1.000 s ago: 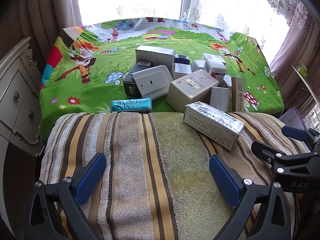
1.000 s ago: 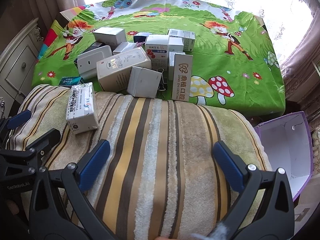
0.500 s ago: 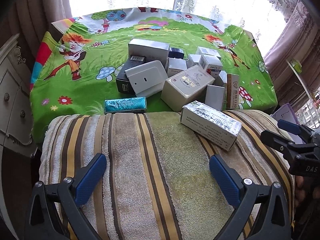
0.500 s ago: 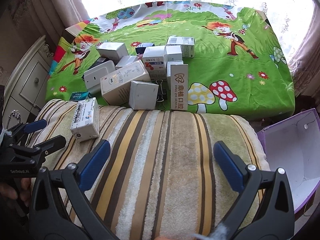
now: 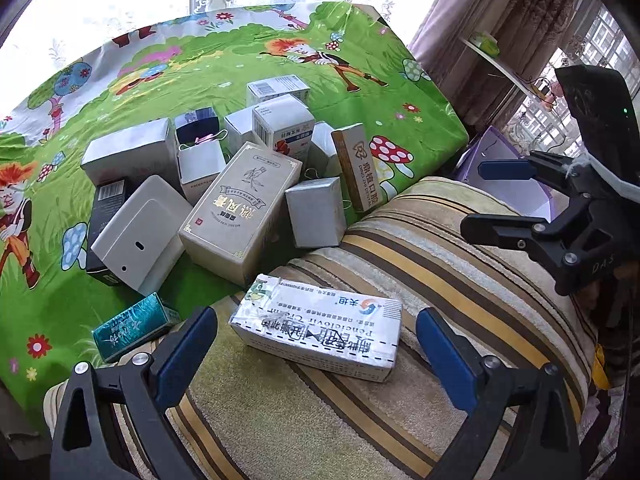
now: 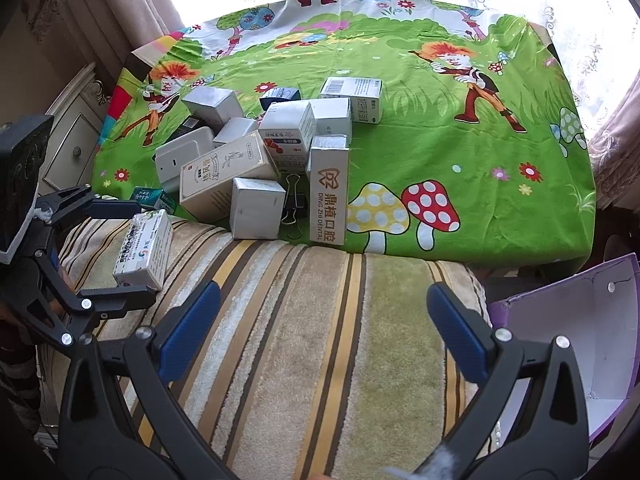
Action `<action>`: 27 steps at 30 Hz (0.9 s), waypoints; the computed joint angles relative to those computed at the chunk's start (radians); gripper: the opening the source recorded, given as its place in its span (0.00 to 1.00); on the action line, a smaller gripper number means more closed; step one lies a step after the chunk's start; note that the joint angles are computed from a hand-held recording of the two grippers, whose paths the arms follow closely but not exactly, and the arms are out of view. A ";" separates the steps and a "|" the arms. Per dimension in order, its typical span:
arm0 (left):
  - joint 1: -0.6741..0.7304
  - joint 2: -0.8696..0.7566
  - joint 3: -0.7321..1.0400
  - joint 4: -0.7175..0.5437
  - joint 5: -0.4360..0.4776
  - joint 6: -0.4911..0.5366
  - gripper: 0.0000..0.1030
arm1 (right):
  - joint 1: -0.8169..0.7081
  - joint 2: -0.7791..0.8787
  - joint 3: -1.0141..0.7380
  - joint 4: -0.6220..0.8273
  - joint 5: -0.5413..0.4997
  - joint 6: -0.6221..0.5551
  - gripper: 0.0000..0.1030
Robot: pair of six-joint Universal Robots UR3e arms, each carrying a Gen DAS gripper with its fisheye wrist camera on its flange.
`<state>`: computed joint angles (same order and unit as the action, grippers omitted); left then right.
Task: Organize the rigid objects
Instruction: 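Grasp the white Penciclovir cream box with the left tool while the right tool grasps the tall white box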
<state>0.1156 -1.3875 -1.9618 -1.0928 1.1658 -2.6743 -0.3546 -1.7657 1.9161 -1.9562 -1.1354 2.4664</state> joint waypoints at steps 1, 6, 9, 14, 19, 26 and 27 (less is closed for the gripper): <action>-0.002 -0.020 0.011 -0.011 -0.005 0.008 0.80 | 0.008 0.027 -0.016 -0.007 -0.006 0.006 1.00; 0.011 0.011 -0.026 -0.006 -0.049 0.020 0.78 | 0.078 0.159 -0.092 -0.052 -0.043 0.044 0.93; 0.001 0.060 -0.058 0.026 -0.033 -0.008 0.78 | 0.144 0.239 -0.149 -0.082 -0.085 0.073 0.85; 0.003 0.164 -0.134 0.074 -0.043 -0.047 0.78 | 0.205 0.342 -0.228 -0.130 -0.130 0.151 0.76; 0.018 0.235 -0.191 0.095 -0.079 -0.055 0.79 | 0.251 0.435 -0.301 -0.150 -0.177 0.217 0.67; 0.059 0.255 -0.219 0.095 -0.126 -0.049 0.78 | 0.292 0.538 -0.396 -0.132 -0.212 0.266 0.47; 0.060 0.256 -0.220 0.097 -0.128 -0.050 0.78 | 0.292 0.545 -0.400 -0.127 -0.213 0.268 0.36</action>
